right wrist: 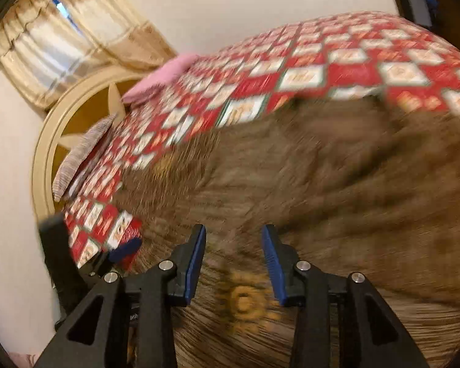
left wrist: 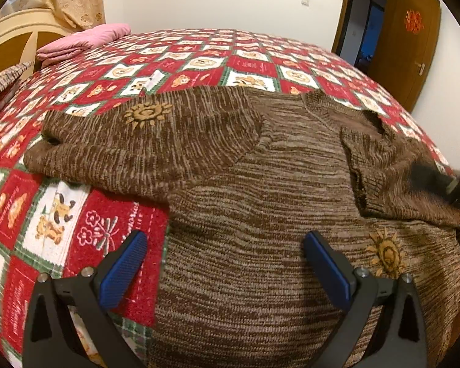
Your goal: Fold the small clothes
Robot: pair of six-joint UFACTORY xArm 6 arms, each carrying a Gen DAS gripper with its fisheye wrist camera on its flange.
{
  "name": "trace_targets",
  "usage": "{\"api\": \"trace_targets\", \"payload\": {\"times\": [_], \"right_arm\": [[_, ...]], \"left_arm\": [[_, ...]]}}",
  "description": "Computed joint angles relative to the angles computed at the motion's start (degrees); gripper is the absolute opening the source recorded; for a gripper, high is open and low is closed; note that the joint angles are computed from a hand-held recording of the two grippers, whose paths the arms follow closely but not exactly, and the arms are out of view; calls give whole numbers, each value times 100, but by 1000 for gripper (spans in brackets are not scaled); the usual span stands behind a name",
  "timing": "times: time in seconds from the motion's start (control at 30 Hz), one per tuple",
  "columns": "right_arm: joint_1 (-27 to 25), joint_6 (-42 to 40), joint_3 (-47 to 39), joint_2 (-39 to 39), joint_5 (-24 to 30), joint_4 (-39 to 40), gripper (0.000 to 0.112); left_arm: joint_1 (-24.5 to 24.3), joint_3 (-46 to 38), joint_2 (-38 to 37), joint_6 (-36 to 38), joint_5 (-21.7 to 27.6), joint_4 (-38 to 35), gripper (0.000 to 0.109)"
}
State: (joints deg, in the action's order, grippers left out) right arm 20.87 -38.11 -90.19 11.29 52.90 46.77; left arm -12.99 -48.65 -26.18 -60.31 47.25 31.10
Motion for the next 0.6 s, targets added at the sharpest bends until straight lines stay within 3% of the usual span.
{"api": "trace_targets", "payload": {"times": [0.1, 0.17, 0.27, 0.33, 0.43, 0.53, 0.6], "right_arm": [[-311, 442, -219, 129, -901, -593, 41], [-528, 1234, -628, 485, -1147, -1325, 41], [-741, 1699, -1266, 1087, -906, -1748, 41], [-674, 1812, -1396, 1311, -1011, -1978, 41], [-727, 1584, -1538, 1523, -908, -1957, 41], [-673, 1374, -1262, 1464, -1253, -2118, 41], [-728, 1286, -1254, 1455, -1259, -1971, 41]], "left_arm": [[80, -343, 229, 944, -264, -545, 103], [177, -634, 458, 1223, -654, -650, 103], [481, -1151, 1078, 1882, -1230, -1236, 101], [672, -1675, 1752, 2662, -1446, -2038, 90], [750, -2526, 2670, 3523, -1048, -3299, 80], [670, -2765, 3016, 3275, -1298, -3022, 80], [581, -2853, 3122, 3431, -1390, -3146, 73]]}}
